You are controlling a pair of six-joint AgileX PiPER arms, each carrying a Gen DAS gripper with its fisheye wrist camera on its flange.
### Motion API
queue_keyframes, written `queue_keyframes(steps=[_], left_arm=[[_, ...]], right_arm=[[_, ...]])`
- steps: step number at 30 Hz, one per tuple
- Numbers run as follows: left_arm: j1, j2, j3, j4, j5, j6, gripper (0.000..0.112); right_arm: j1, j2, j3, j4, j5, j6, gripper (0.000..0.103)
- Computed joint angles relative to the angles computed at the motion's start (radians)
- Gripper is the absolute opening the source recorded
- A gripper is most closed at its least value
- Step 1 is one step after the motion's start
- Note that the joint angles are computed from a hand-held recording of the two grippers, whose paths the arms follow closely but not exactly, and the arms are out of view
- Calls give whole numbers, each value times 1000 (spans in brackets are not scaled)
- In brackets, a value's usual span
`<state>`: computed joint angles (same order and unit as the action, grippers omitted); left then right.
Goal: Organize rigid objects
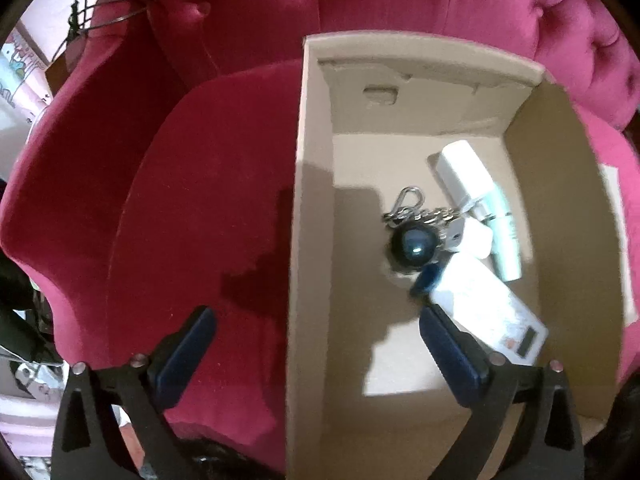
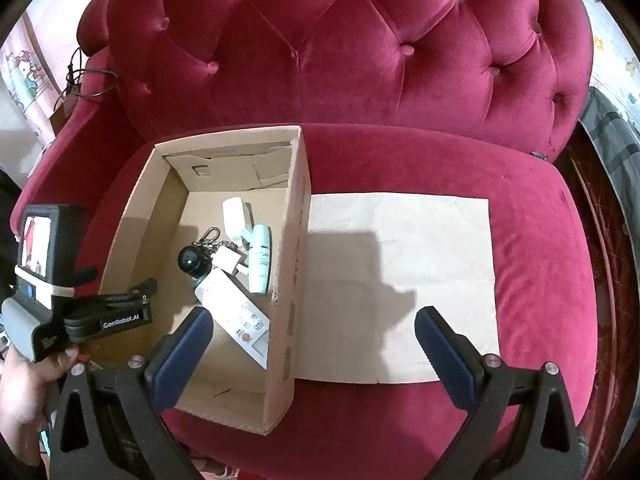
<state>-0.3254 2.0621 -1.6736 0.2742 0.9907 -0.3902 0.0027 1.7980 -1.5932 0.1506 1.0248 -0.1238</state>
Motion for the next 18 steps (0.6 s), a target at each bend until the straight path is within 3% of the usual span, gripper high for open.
queue_keyframes(steps=[18], left_arm=[[-194, -259, 139, 101, 49, -153, 103]], right_arm=[[-30, -174, 103, 0, -2, -15, 103]])
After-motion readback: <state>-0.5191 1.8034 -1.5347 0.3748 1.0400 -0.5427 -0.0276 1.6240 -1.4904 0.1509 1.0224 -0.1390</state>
